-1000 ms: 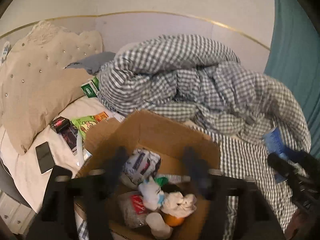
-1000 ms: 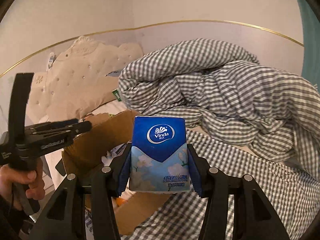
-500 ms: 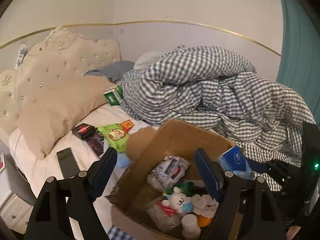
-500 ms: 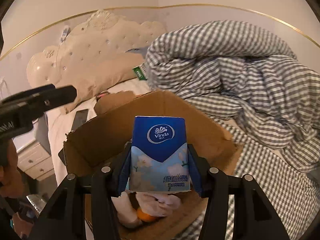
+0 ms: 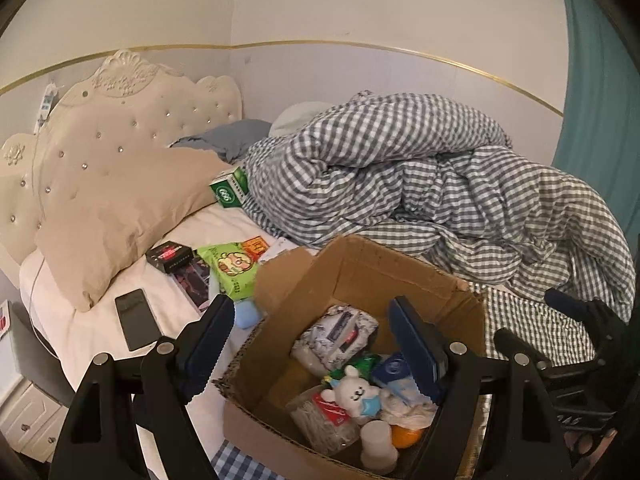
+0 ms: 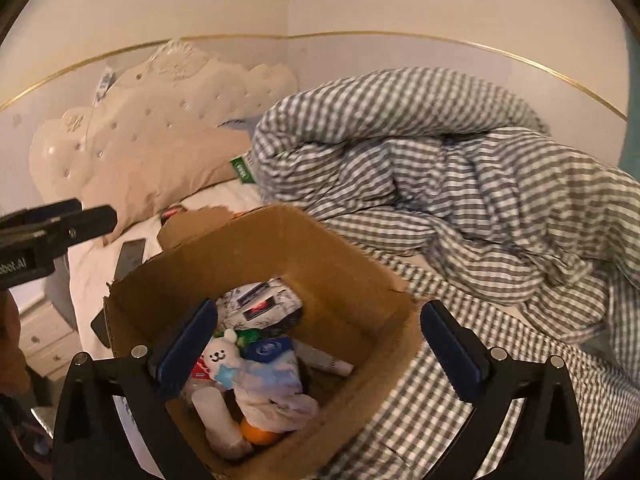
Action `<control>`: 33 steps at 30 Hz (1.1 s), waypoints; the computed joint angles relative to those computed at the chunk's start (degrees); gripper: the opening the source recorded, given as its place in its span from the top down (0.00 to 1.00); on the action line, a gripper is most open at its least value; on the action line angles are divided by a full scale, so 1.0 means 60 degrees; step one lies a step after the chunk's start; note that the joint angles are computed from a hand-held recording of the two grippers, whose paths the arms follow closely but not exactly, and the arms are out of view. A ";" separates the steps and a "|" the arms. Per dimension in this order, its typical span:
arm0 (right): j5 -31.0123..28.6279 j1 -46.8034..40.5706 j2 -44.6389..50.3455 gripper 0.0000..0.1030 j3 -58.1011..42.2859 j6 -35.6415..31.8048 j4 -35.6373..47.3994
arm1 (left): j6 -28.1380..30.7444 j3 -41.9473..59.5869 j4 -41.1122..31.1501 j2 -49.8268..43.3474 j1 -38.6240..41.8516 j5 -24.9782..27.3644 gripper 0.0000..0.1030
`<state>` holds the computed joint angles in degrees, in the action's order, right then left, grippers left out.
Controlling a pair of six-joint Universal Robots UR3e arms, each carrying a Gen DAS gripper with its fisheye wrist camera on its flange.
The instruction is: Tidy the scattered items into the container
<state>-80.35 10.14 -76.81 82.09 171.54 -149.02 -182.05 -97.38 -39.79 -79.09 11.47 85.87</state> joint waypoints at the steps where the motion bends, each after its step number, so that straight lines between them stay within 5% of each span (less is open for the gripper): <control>1: 0.0087 -0.0147 -0.0256 0.01 0.0232 0.0031 -0.0029 | -0.0071 0.0147 -0.0062 -0.0070 -0.0225 0.0137 0.20; 11: 0.0647 -0.2250 -0.3177 0.00 0.2185 -0.0474 0.0786 | -0.0913 0.1695 -0.0172 -0.1138 -0.2858 0.1614 0.17; 19: 0.2620 -0.5579 -0.5690 0.00 0.3249 -0.1731 0.2448 | -0.1625 0.3594 -0.0400 -0.2754 -0.5055 0.2704 0.10; 24: 0.4383 -0.8258 -0.7147 0.00 0.3477 -0.2998 0.4292 | -0.1960 0.4964 -0.0647 -0.3875 -0.6197 0.3291 0.00; 33: 0.6850 -1.3097 -0.9088 0.00 0.2826 -0.6457 0.9122 | -0.2159 0.8466 -0.2002 -0.6159 -0.7745 0.3712 0.00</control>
